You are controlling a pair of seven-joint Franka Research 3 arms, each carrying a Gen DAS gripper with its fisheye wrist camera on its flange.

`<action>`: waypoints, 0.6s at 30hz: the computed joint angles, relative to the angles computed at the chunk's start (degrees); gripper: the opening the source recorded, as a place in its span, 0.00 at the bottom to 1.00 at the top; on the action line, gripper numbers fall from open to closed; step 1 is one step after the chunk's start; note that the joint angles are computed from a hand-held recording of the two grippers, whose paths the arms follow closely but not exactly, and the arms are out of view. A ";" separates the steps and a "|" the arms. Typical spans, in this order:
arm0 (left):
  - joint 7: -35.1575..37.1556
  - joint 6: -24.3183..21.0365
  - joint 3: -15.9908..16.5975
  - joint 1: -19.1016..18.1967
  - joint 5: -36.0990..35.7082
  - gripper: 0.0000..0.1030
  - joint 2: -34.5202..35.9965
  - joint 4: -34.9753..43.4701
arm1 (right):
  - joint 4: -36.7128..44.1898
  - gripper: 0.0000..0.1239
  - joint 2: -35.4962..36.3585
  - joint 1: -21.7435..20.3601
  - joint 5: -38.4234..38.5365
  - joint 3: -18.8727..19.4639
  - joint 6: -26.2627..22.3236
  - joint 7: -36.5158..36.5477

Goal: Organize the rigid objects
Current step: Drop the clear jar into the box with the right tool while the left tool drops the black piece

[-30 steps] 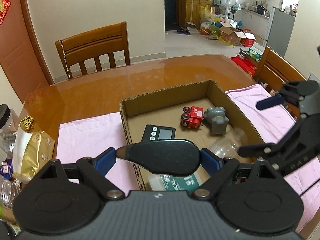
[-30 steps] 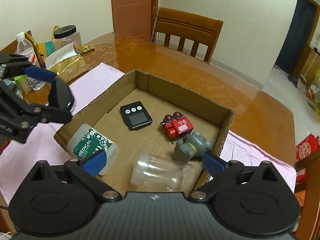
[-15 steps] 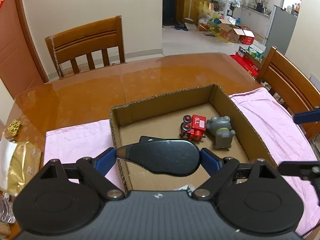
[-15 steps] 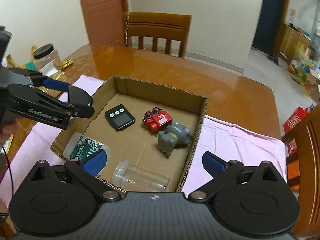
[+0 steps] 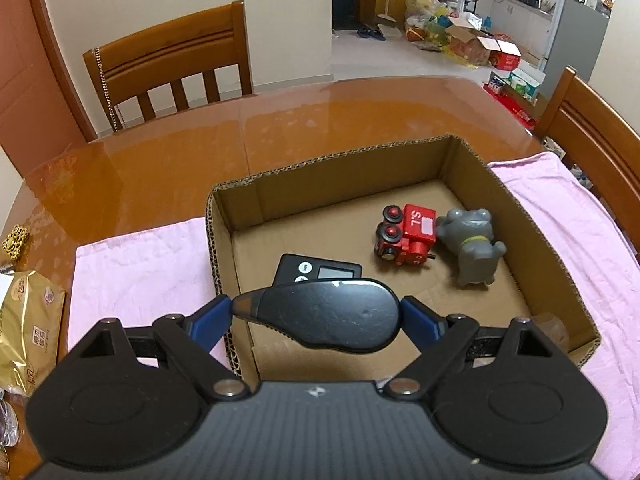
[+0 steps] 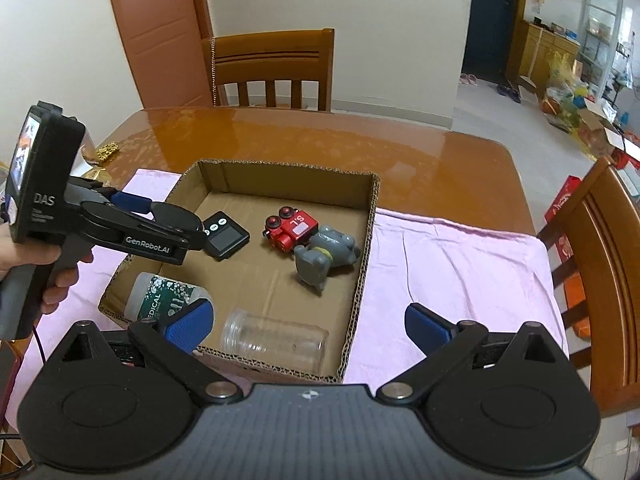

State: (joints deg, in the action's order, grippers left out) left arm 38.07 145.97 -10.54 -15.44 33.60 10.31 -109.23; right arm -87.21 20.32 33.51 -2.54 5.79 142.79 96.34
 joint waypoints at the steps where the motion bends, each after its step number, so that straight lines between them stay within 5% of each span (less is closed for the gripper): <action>1: -0.39 -0.06 0.07 -0.09 0.32 0.89 0.04 -0.01 | -0.32 0.83 -0.19 0.11 -0.12 -0.11 -0.03 0.39; 18: -10.20 -0.39 -1.94 -0.47 7.30 0.97 -9.02 -7.88 | -8.17 0.83 -4.29 0.62 -6.34 -1.40 2.60 9.17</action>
State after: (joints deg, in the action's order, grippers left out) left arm 27.87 145.58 -12.48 -15.91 40.90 1.30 -117.12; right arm -95.38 16.03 34.13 -8.88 4.39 145.38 105.51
